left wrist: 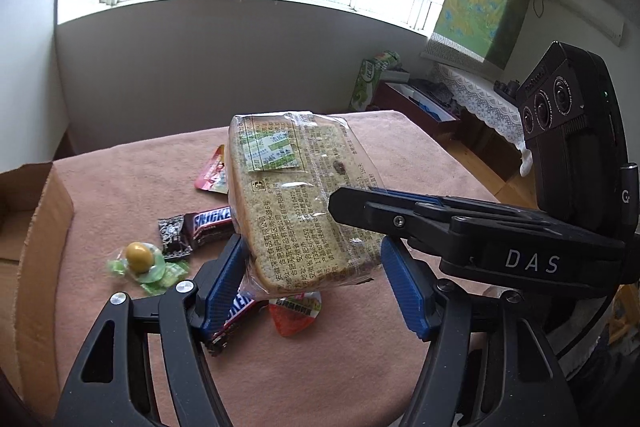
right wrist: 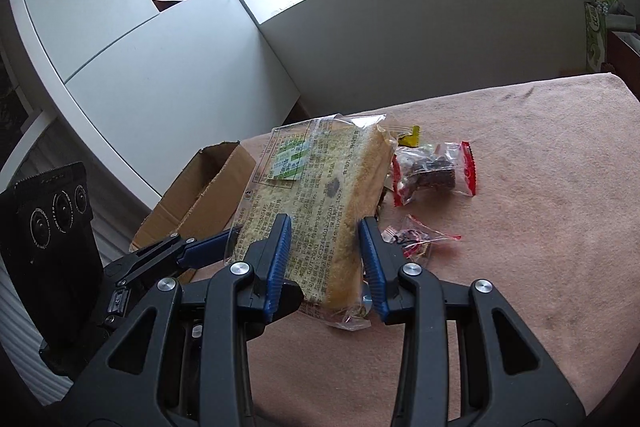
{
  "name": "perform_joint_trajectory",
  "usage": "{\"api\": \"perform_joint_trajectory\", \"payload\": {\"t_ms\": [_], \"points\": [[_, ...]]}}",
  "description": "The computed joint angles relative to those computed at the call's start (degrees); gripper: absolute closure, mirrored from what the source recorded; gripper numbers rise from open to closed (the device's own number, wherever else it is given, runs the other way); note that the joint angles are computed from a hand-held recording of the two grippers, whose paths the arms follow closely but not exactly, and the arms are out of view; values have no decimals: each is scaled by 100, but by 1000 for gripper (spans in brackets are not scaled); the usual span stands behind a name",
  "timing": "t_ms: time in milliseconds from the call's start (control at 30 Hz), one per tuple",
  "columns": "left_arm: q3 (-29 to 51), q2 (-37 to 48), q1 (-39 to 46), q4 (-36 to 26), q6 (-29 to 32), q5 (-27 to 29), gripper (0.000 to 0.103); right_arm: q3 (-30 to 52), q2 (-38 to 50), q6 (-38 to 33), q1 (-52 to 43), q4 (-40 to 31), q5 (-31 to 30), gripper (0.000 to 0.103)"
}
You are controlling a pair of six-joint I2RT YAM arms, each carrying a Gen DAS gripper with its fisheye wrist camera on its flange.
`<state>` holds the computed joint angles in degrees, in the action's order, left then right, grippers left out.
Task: Organize snacks
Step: 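Lift the bread loaf with the right tool and lower it into the cardboard box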
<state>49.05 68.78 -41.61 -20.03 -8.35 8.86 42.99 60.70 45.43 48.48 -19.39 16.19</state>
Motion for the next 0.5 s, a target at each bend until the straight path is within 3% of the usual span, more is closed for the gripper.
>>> {"api": "perform_joint_trajectory", "payload": {"t_ms": [500], "points": [[-826, -1638, 2809, -387, 500, 1156, 35, 2892, 3158, -870, 702, 407, -217, 65]]}}
